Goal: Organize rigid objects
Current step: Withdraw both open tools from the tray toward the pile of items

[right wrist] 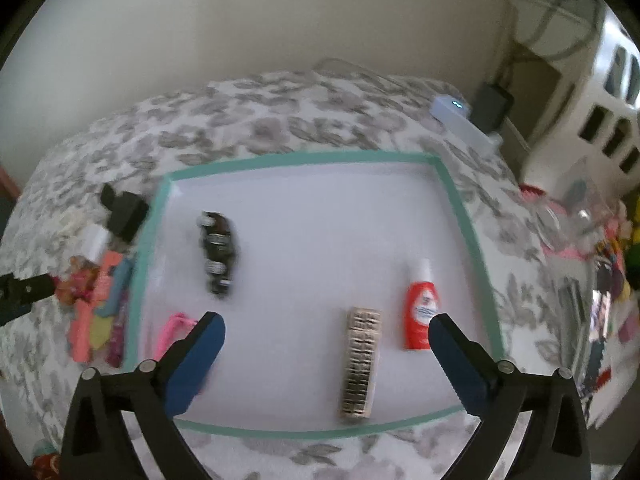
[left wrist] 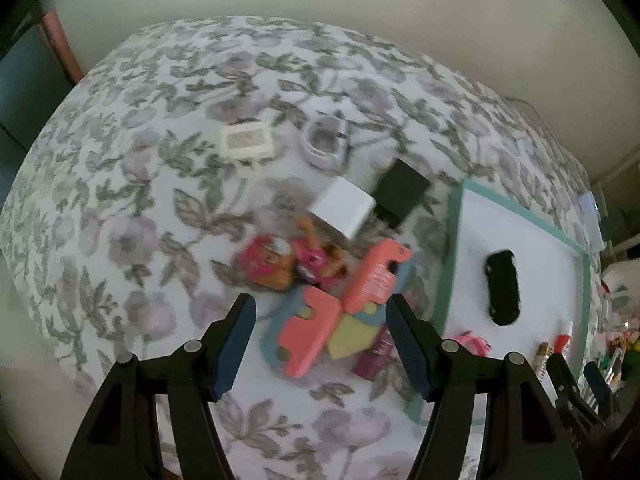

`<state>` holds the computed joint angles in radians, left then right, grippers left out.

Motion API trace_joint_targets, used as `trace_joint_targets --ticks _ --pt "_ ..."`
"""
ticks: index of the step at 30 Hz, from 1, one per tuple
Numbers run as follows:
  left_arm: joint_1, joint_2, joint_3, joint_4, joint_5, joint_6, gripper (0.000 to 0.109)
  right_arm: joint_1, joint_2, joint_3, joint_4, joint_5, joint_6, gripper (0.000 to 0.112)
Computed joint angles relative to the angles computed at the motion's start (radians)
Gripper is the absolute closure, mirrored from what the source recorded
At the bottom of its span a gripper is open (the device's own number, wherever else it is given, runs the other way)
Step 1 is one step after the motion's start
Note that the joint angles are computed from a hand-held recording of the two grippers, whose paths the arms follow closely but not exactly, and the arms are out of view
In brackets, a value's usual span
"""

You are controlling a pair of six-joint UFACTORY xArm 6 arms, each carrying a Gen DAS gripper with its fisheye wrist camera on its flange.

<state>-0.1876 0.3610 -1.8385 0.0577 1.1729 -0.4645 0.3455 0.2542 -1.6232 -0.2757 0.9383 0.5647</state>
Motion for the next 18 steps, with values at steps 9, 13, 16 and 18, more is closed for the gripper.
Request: trace_joint_targets --ticks 9,13,16,18 --pt "0.106 -0.056 0.081 -0.008 -0.026 -0.048 0.040 0.075 0.079 -0.095 0.162 -0.085 -0.105 0.009" --pt "0.136 -0.068 0.105 -0.011 -0.028 -0.058 0.040 0.110 0.137 -0.157 0.217 -0.081 -0.152 0.009" --pt "0.148 -0.067 0.109 -0.024 -0.025 -0.054 0.040 0.129 0.169 -0.190 0.238 -0.075 -0.172 0.009" --pt "0.147 -0.062 0.107 -0.026 -0.020 -0.044 0.040 0.139 0.193 -0.217 0.238 -0.065 -0.177 0.009"
